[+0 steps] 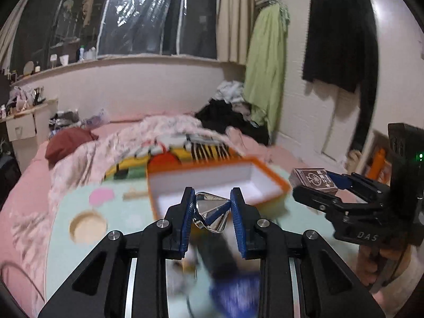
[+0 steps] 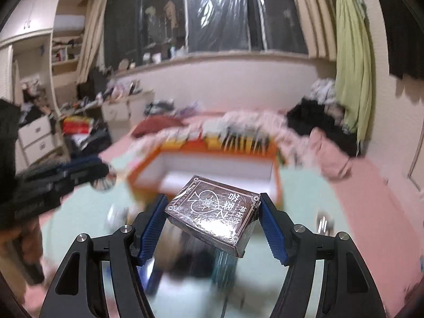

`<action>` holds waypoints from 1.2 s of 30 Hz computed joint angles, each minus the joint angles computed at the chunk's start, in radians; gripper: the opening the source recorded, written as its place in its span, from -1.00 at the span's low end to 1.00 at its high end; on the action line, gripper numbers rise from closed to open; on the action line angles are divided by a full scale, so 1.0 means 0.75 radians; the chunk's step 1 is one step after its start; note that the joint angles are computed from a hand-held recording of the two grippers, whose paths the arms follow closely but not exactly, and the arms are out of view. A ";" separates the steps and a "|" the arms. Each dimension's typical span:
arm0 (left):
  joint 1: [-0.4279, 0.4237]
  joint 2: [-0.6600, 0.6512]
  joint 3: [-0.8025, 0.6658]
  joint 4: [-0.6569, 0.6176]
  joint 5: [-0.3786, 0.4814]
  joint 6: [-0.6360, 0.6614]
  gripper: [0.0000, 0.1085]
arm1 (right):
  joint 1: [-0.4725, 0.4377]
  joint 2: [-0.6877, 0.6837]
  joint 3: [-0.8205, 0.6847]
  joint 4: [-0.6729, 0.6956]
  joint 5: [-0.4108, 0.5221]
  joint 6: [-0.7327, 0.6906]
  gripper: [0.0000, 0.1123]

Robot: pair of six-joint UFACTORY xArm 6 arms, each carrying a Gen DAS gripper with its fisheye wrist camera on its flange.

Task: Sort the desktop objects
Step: 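Drop the cone into the orange box with the left tool while the right tool drops the card box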

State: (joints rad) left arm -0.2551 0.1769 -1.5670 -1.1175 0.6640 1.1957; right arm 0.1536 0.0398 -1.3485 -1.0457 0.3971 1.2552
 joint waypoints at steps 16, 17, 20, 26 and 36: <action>-0.073 0.478 -0.512 0.550 0.042 -0.574 0.38 | -0.035 0.445 -0.488 0.496 0.369 -0.477 0.63; -0.075 0.468 -0.495 0.533 0.032 -0.556 0.38 | -0.035 0.449 -0.492 0.495 0.369 -0.476 0.63; -0.073 0.469 -0.497 0.519 0.028 -0.544 0.38 | -0.040 0.453 -0.491 0.516 0.334 -0.487 0.62; -0.068 0.508 -0.539 0.647 -0.037 -0.632 0.38 | -0.058 0.310 -0.305 0.502 0.090 -0.302 0.56; 0.057 -0.007 0.048 0.136 0.117 -0.094 0.53 | 0.024 -0.114 0.191 0.125 0.054 0.031 0.83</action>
State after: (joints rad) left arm -0.2123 0.1714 -1.5312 -1.0151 0.7514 1.1255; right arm 0.1713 -0.0456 -1.2049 -0.9521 0.4376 1.2785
